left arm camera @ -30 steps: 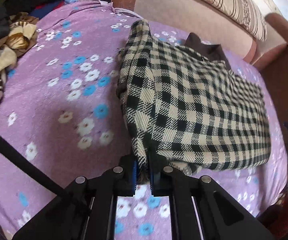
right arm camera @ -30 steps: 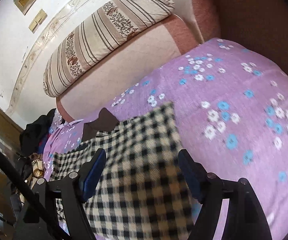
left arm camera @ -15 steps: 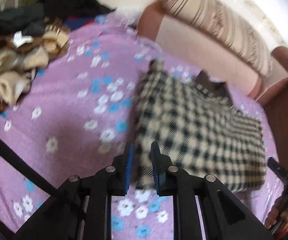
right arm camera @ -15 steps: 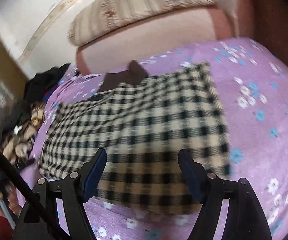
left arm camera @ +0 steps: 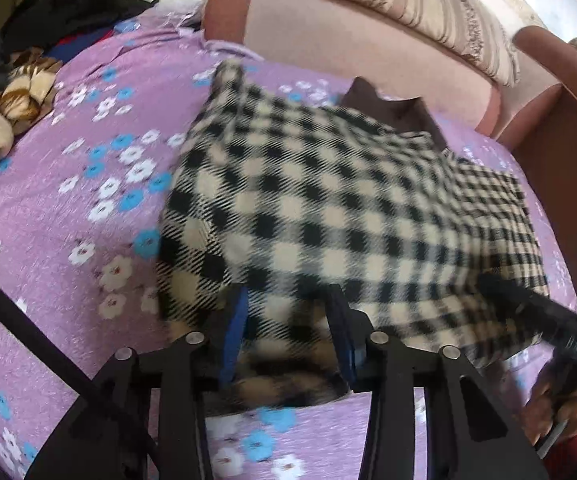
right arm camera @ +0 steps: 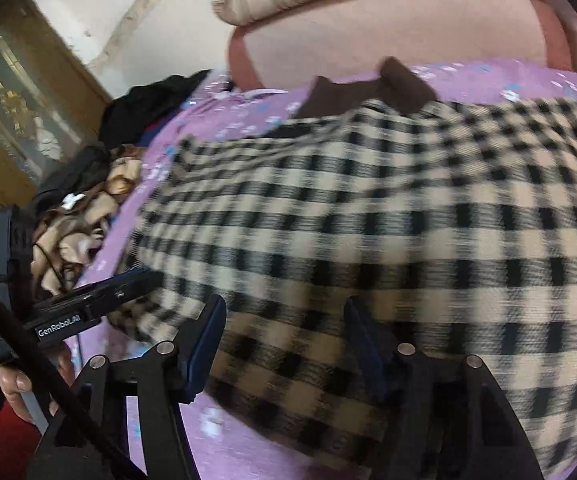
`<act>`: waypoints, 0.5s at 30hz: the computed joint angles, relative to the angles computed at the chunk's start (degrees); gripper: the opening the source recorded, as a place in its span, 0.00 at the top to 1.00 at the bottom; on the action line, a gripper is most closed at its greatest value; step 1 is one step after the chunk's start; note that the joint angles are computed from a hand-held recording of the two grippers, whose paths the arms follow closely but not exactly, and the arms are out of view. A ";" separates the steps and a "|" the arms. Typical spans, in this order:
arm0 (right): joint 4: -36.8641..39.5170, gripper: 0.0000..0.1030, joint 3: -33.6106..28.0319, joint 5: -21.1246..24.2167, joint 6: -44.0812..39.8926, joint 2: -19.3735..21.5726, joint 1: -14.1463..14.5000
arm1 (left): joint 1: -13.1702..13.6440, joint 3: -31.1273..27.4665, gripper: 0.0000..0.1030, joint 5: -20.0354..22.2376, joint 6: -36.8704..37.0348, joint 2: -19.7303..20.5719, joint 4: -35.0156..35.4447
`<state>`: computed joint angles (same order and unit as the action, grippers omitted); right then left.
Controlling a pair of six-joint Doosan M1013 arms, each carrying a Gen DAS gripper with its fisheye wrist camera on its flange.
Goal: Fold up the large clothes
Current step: 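Smooth the folded coat flat with both grippers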
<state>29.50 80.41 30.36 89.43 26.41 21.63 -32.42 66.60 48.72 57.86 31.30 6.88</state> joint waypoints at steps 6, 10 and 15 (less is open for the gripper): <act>-6.65 0.45 4.43 -3.02 7.47 -2.63 -2.67 | 1.18 4.39 0.72 -0.63 -0.74 -2.29 1.71; -11.08 0.48 7.84 -4.25 10.26 -5.02 -4.13 | 2.07 7.13 0.76 -2.63 0.70 -4.07 -0.30; -26.32 0.49 10.80 -2.09 27.03 -7.21 -5.76 | 1.52 7.07 0.64 1.83 -5.75 -4.52 7.87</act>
<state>3.18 91.20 28.28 116.46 19.20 15.86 -30.90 73.67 50.55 52.11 26.77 14.75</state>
